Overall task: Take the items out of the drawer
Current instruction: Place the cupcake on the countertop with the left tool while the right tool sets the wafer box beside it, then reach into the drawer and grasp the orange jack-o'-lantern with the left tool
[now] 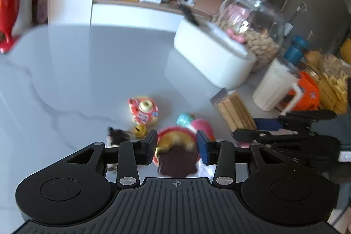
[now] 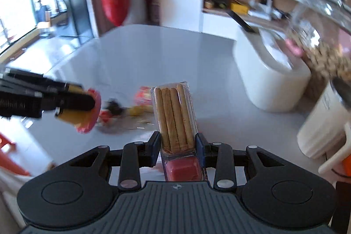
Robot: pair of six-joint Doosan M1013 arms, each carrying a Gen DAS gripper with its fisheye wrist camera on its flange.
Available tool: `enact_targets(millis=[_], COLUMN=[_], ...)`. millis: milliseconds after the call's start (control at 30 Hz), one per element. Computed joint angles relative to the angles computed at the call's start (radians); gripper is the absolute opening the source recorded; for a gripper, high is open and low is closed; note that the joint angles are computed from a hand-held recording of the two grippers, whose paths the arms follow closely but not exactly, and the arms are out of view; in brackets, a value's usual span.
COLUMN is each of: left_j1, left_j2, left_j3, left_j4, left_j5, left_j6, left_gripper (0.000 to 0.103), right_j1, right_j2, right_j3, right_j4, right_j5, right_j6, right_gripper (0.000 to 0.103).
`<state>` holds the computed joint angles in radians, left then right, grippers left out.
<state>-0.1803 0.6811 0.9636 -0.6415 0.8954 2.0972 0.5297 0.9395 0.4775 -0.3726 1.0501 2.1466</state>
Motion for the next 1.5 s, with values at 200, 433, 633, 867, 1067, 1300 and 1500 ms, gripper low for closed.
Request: enact_targets(millis=[200,433,633,867,1067,1300,1500], left_j1=[-0.031,-0.025,-0.015,-0.001,-0.033,-0.067,-0.071], left_j2=[0.038,-0.022,-0.110,-0.183,-0.178,-0.109,-0.074], left_j3=[-0.003,0.106,0.228,0.343,0.368,0.325,0.298], left_j4=[0.104,-0.007,-0.134,-0.168,0.094,0.287,0.275], left_j5=[-0.059,-0.231,-0.286,-0.110,-0.018,0.022,0.058], left_j6=[-0.013,0.137,0.369,0.519,0.429,0.273,0.284], left_gripper=[0.045,0.045,0.045,0.045,0.045,0.044,0.044], right_j1=[-0.001,0.009,0.044,0.082,0.073,0.075,0.058], right_j2=[-0.037,-0.067,-0.130,-0.213,-0.247,-0.227,-0.220], right_j3=[0.122,0.216,0.318,0.463,0.532,0.542,0.530], right_j4=[-0.057,-0.121,-0.311,-0.361,0.021,0.110,0.178], right_j5=[-0.057,-0.135,-0.183,-0.247,-0.252,-0.207,-0.171], right_j6=[0.070,0.132,0.260,0.235,-0.036,-0.122,-0.084], right_gripper=[0.047,0.051,0.051,0.056,0.057,0.056,0.056])
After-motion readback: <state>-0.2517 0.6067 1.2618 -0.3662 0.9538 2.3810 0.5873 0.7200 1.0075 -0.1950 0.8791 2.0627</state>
